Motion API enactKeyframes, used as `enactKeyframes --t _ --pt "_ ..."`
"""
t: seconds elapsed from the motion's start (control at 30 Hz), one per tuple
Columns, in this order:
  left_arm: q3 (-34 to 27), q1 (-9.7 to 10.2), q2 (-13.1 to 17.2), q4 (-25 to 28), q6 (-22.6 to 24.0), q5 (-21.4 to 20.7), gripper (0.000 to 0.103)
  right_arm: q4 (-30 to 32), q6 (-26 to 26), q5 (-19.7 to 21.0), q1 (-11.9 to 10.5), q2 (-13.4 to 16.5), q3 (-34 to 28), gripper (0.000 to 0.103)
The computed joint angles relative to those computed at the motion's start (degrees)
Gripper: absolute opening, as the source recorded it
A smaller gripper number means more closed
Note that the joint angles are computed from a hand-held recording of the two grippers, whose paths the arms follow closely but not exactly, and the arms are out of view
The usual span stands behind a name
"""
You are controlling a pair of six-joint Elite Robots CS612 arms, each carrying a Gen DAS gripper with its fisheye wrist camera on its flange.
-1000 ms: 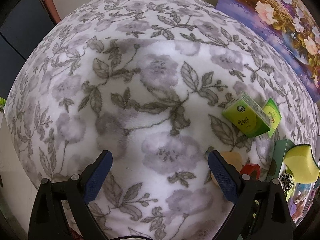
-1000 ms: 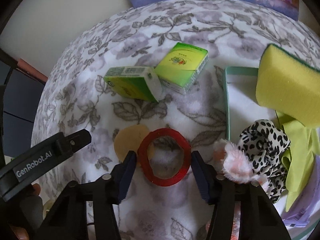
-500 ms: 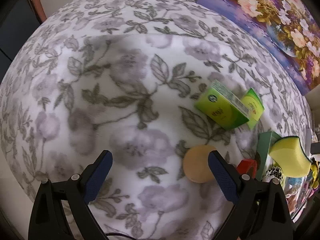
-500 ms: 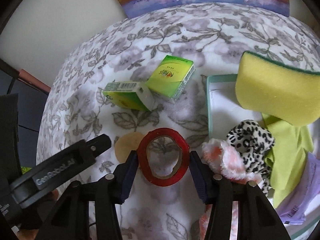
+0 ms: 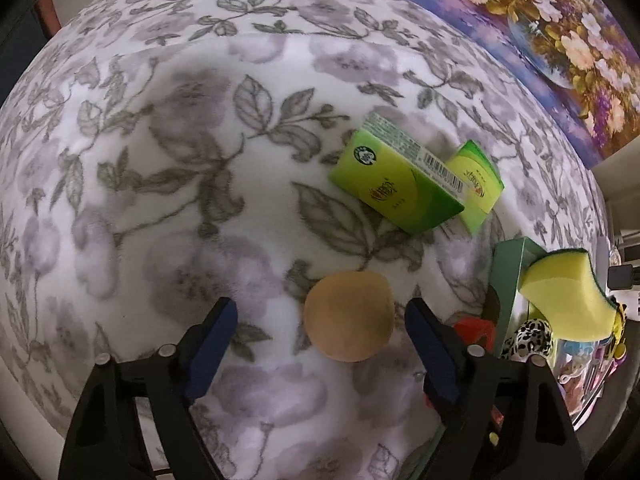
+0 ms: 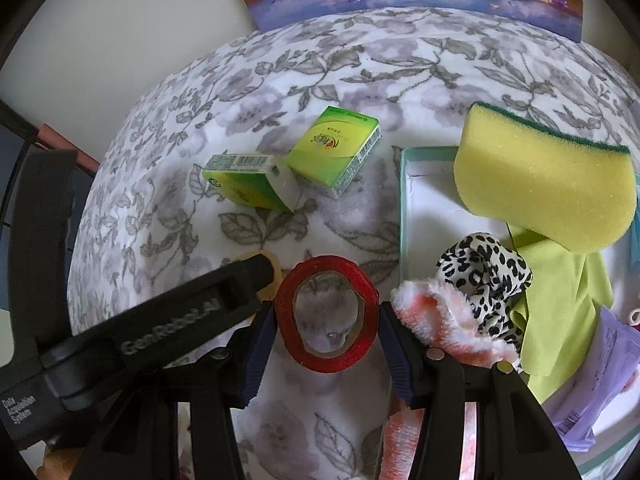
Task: Organize soft objects
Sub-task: 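Grasp the red tape roll with the right tool while the left tool grasps the beige puff, then carry the red tape roll and beige puff into the tray and open both tools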
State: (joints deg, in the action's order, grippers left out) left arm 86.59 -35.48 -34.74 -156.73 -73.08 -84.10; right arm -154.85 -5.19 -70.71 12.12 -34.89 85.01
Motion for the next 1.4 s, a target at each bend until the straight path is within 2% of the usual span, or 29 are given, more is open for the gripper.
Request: enactKeyframes --t 0.17,0.3,0.33,0.37,0.5,0.7,0.83,0.97,1.4 --pt "-1.44 -0.03 0.72 1.81 0.49 0.32 0.078 0.16 -0.99 -0.61 0.19 0.05 -0.09 0.054" --pt "-2.68 -0.12 1.40 1.86 0.98 0.85 0.058 0.35 -1.05 -0.47 0.17 0.10 -0.15 0.054" --pt "-1.62 -0.17 0.91 0.43 1.39 0.70 0.050 0.35 -1.05 -0.47 0.17 0.10 -0.15 0.054" --pt "-0.27 -0.21 0.19 -0.89 1.67 0.42 0.047 0.37 -0.92 -0.33 0.15 0.09 -0.14 0.054" --pt "-0.34 -0.23 0.24 -1.27 1.86 0.38 0.045 0.43 -0.94 -0.24 0.12 0.12 -0.19 0.054" --pt "2.11 0.09 -0.78 -4.70 -1.12 0.62 0.041 0.46 -1.03 -0.35 0.16 0.09 -0.19 0.054" --pt "3.91 -0.23 -2.21 -6.36 -2.98 3.52 0.041 0.50 -0.83 -0.30 0.16 0.07 -0.18 0.054" --pt "5.58 -0.78 -3.91 -6.61 -3.73 7.64 0.041 -0.55 0.07 1.39 -0.15 -0.40 0.35 0.054" --pt "8.71 -2.99 -7.46 -8.14 -4.79 15.57 0.041 -9.81 0.69 2.18 -1.08 -4.47 4.92 0.054"
